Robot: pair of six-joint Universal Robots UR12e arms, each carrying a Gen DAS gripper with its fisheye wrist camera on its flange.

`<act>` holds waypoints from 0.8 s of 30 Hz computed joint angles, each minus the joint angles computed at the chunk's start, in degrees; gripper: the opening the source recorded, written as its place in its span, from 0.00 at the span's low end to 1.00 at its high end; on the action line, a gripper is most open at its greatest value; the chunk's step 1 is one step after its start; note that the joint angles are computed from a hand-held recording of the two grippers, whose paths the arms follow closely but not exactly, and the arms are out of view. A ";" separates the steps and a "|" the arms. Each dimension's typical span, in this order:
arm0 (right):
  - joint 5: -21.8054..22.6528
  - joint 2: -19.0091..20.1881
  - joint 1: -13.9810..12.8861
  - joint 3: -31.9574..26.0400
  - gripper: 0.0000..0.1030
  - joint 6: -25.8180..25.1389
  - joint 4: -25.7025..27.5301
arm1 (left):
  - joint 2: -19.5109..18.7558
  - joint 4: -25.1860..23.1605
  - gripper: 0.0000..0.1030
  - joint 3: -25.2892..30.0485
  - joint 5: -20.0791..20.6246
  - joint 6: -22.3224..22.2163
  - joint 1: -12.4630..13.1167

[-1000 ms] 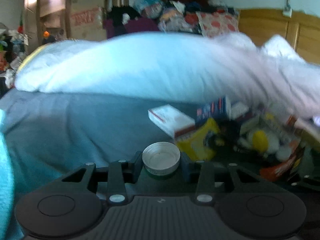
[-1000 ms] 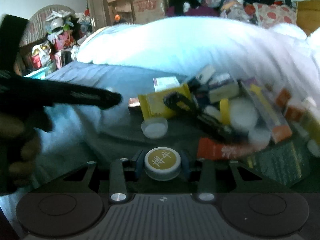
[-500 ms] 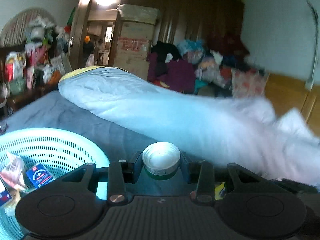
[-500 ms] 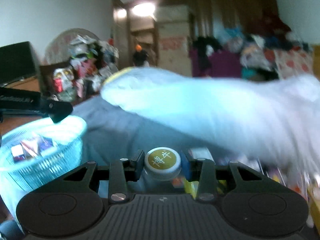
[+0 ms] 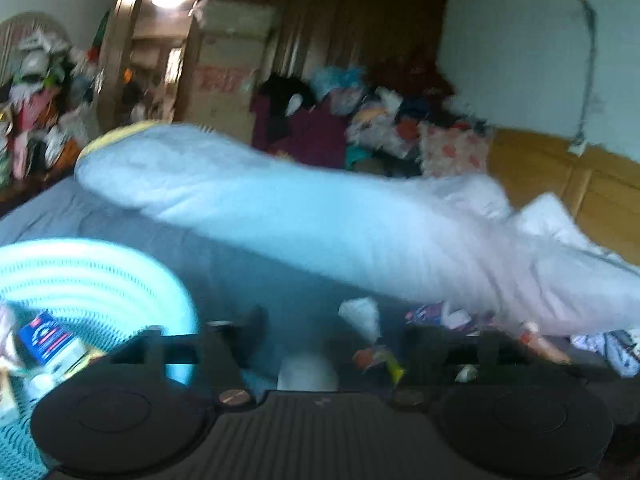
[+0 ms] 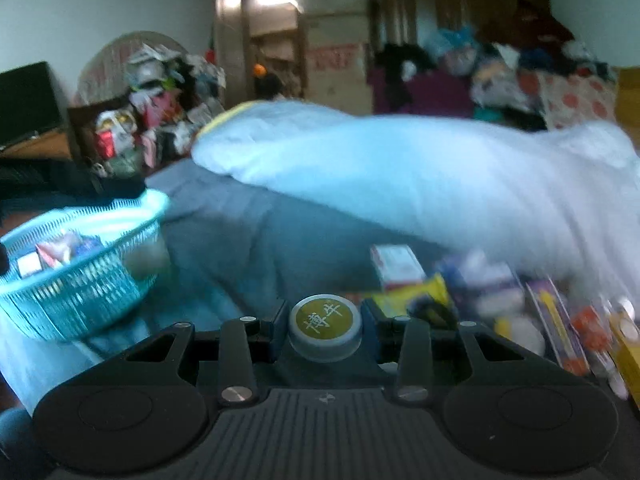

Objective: Organize objects
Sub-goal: 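Drop the white cap into the basket with the left tool while the right tool holds the jar, then grasp a white cap and a green cap together with the left tool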

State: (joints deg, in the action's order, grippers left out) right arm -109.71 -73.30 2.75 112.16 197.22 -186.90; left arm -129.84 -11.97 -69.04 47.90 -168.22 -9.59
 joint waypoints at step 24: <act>5.82 -0.39 -3.89 6.50 0.39 6.89 0.37 | -1.59 -8.50 0.56 -4.97 18.81 30.90 -5.00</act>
State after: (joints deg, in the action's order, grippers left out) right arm -103.89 -73.68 -1.14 118.66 204.11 -186.53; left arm -131.43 -20.46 -74.01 66.71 -137.32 -14.59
